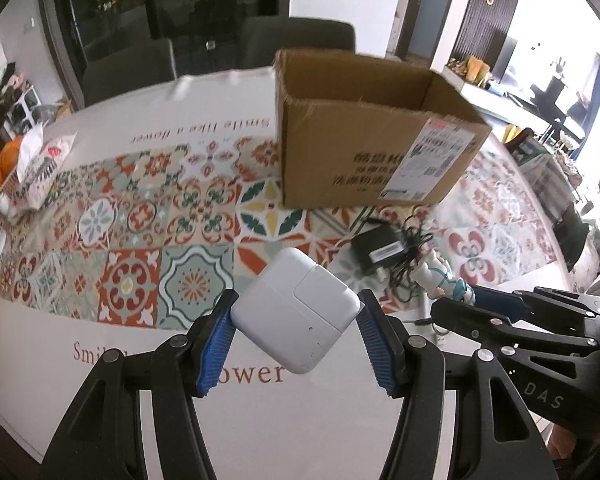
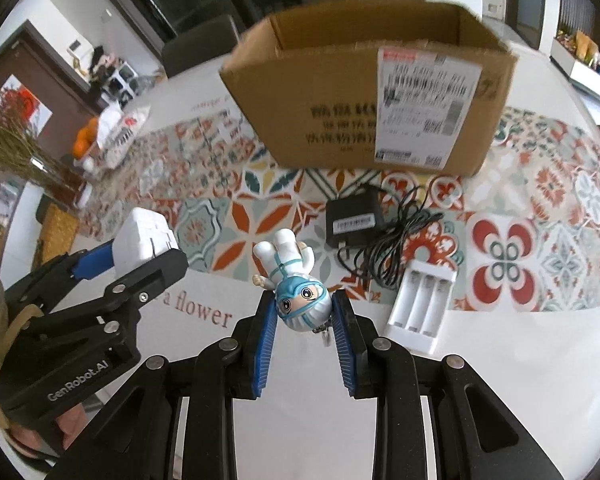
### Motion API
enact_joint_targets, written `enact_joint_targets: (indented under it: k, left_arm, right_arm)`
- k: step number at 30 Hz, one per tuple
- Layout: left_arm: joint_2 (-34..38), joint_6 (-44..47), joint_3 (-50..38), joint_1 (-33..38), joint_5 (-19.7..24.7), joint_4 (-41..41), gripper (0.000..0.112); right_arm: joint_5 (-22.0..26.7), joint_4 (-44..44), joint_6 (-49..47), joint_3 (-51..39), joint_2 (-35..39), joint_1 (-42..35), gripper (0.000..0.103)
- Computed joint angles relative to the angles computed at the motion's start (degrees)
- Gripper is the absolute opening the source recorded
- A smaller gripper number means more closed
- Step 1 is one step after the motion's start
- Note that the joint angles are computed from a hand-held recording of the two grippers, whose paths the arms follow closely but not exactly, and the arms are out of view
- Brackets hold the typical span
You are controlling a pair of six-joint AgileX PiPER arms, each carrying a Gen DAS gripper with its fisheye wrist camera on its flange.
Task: Organize rigid objects
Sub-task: 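Lift both held objects and carry them over the cardboard box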
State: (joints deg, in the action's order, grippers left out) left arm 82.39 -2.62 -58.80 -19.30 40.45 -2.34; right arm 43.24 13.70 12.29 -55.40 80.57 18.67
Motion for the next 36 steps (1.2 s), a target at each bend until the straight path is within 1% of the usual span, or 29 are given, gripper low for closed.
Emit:
enact_joint_targets:
  k: [7, 16, 26, 36]
  left_arm:
    - [-0.4, 0.9, -4.0, -1.3, 1.2, -1.3, 0.059]
    - [1.4, 0.2, -11.0, -3.6, 2.3, -0.1, 0.059]
    - [3.7, -0.2, -19.0, -4.7, 3.7, 1.6, 0.059]
    - [7.4, -0.6, -27.4, -5.3, 5.6, 3.3, 0.059]
  right_arm:
    - [1.2, -0.8, 0.2, -1.0, -5.0, -2.6, 0.029]
    - [2.2, -2.3, -0.1, -4.7, -6.9, -6.0, 0.029]
    - [4.2, -1.4, -2.7, -10.6, -6.6, -9.1, 0.029]
    - [5.6, -0.7, -5.6, -18.3, -3.3, -11.2, 0.029]
